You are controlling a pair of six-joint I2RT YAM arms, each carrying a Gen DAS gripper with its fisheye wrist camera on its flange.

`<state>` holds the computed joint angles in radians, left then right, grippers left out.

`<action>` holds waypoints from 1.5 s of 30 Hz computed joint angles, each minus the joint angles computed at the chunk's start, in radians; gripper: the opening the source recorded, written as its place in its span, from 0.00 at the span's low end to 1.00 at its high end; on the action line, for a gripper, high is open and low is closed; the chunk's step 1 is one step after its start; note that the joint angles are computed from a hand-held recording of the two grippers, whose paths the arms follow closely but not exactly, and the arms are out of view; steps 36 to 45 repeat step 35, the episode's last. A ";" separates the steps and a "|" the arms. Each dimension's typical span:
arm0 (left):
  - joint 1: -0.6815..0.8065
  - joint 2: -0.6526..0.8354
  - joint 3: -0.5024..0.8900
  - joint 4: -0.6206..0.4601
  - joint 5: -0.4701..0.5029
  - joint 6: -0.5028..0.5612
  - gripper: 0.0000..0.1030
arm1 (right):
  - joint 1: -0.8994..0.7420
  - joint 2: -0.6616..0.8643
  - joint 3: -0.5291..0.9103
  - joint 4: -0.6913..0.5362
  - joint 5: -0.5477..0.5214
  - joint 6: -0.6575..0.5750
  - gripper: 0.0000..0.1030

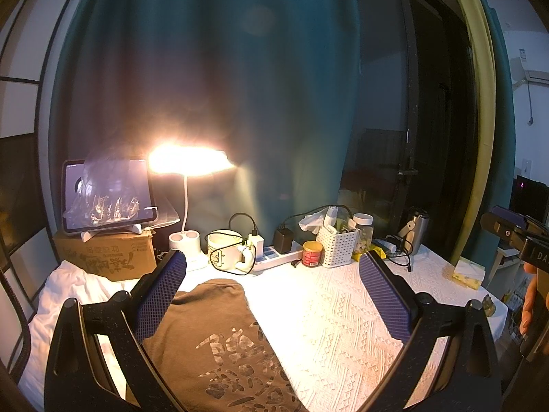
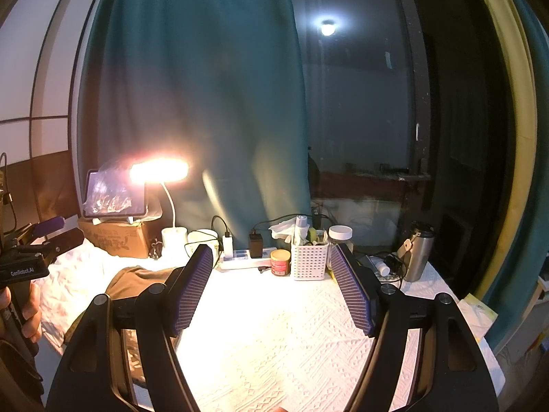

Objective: Fold small clothes

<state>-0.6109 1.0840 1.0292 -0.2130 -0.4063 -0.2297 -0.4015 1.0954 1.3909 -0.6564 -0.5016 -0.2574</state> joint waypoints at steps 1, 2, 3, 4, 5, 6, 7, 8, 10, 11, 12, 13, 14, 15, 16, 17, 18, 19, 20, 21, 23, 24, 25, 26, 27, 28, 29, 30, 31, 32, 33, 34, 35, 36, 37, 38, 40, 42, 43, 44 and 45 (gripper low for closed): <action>0.000 0.000 0.000 0.000 0.000 0.000 0.97 | 0.000 0.000 0.000 0.000 -0.001 0.000 0.73; 0.000 0.000 0.000 0.000 0.000 -0.001 0.97 | -0.001 0.000 0.000 0.000 -0.001 0.000 0.73; -0.001 0.001 0.000 0.000 -0.001 -0.001 0.97 | -0.001 0.000 0.000 0.000 -0.001 0.000 0.73; -0.002 -0.001 0.000 -0.001 -0.001 0.000 0.97 | -0.002 0.000 0.000 -0.001 -0.001 0.000 0.73; -0.003 0.001 0.000 0.001 -0.001 0.001 0.97 | -0.002 0.000 0.000 0.000 -0.003 -0.001 0.73; -0.003 0.001 -0.001 0.002 0.000 0.002 0.97 | -0.002 0.001 0.000 0.000 -0.003 -0.001 0.73; -0.004 0.001 -0.002 0.002 0.000 0.002 0.97 | -0.002 0.001 0.000 0.000 -0.003 -0.002 0.73; -0.004 0.001 -0.001 0.001 -0.001 0.001 0.97 | -0.002 0.000 0.000 -0.001 -0.002 -0.001 0.73; -0.006 -0.002 -0.002 -0.001 -0.004 0.001 0.97 | -0.003 0.001 0.001 -0.003 -0.002 0.000 0.73; -0.005 0.000 -0.002 0.002 -0.002 0.002 0.97 | -0.004 0.001 0.001 -0.003 -0.002 0.000 0.73; -0.003 0.001 -0.002 0.003 0.000 0.003 0.97 | -0.006 0.000 -0.001 -0.003 -0.004 -0.001 0.73; -0.003 0.001 -0.002 0.004 0.001 0.004 0.97 | -0.004 0.001 0.000 -0.002 -0.002 0.000 0.73; -0.003 0.002 -0.002 0.006 0.001 0.004 0.97 | -0.003 0.001 0.000 -0.003 0.000 0.001 0.73; -0.003 0.003 -0.002 0.006 0.002 0.005 0.97 | -0.003 0.000 0.000 -0.002 0.000 0.001 0.73; -0.003 0.002 -0.002 0.006 0.001 0.005 0.97 | -0.004 0.000 -0.001 -0.002 0.000 0.000 0.73; -0.004 0.002 -0.002 0.005 -0.001 0.005 0.97 | -0.003 0.001 0.000 -0.002 0.000 0.001 0.73; -0.004 0.002 -0.002 0.004 -0.001 0.004 0.97 | -0.006 -0.004 -0.005 -0.001 -0.001 0.001 0.73; -0.004 0.001 -0.003 0.004 0.000 0.004 0.97 | -0.009 -0.005 -0.005 -0.001 -0.002 0.002 0.73; -0.004 0.003 -0.002 0.006 0.000 0.004 0.97 | -0.010 -0.005 -0.007 0.000 -0.003 0.002 0.73; -0.004 0.003 -0.002 0.006 -0.001 0.004 0.97 | -0.011 -0.005 -0.008 0.000 -0.004 0.001 0.73; -0.004 0.003 -0.003 0.006 0.001 0.004 0.97 | -0.011 -0.005 -0.009 0.000 -0.004 0.000 0.73; -0.005 0.003 -0.003 0.007 -0.001 0.004 0.97 | -0.013 -0.005 -0.010 0.000 -0.005 0.000 0.73; -0.005 0.002 -0.005 0.007 0.001 0.004 0.97 | -0.013 -0.006 -0.010 0.000 -0.005 0.000 0.73; -0.006 0.003 -0.003 0.006 0.001 0.004 0.97 | -0.013 -0.005 -0.012 0.001 -0.005 -0.001 0.73; -0.006 0.003 -0.002 0.004 0.001 0.004 0.97 | -0.014 -0.006 -0.012 0.000 -0.005 -0.001 0.73; -0.005 0.004 -0.001 0.004 0.001 0.005 0.97 | -0.012 -0.003 -0.011 0.000 -0.002 0.000 0.73; -0.005 0.004 -0.001 0.004 0.001 0.005 0.97 | -0.011 -0.004 -0.011 0.000 -0.001 -0.001 0.73; -0.005 0.004 -0.001 0.005 0.003 0.006 0.97 | -0.012 -0.004 -0.012 0.000 -0.001 -0.002 0.73; -0.003 0.006 -0.001 0.007 0.006 0.006 0.97 | -0.012 -0.005 -0.013 0.000 -0.001 -0.002 0.73; -0.002 0.007 -0.001 0.007 0.007 0.007 0.97 | -0.011 -0.006 -0.014 0.000 0.001 -0.001 0.73; -0.002 0.007 -0.001 0.007 0.007 0.007 0.97 | -0.009 -0.006 -0.014 0.000 0.003 0.000 0.73; -0.001 0.007 -0.001 0.006 0.010 0.008 0.97 | -0.007 -0.007 -0.015 0.000 0.005 0.000 0.73; 0.006 0.009 0.000 0.008 0.021 0.011 0.97 | -0.003 -0.006 -0.016 0.000 0.010 0.002 0.73; 0.006 0.009 0.000 0.008 0.021 0.011 0.97 | -0.003 -0.006 -0.016 0.000 0.010 0.002 0.73; 0.006 0.009 0.000 0.008 0.021 0.011 0.97 | -0.003 -0.006 -0.016 0.000 0.010 0.002 0.73; 0.006 0.009 0.000 0.008 0.021 0.011 0.97 | -0.003 -0.006 -0.016 0.000 0.010 0.002 0.73; 0.006 0.009 0.000 0.008 0.021 0.011 0.97 | -0.003 -0.006 -0.016 0.000 0.010 0.002 0.73; 0.006 0.009 0.000 0.008 0.021 0.011 0.97 | -0.003 -0.006 -0.016 0.000 0.010 0.002 0.73; 0.006 0.009 0.000 0.008 0.021 0.011 0.97 | -0.003 -0.006 -0.016 0.000 0.010 0.002 0.73; 0.006 0.009 0.000 0.008 0.021 0.011 0.97 | -0.003 -0.006 -0.016 0.000 0.010 0.002 0.73; 0.006 0.009 0.000 0.008 0.021 0.011 0.97 | -0.003 -0.006 -0.016 0.000 0.010 0.002 0.73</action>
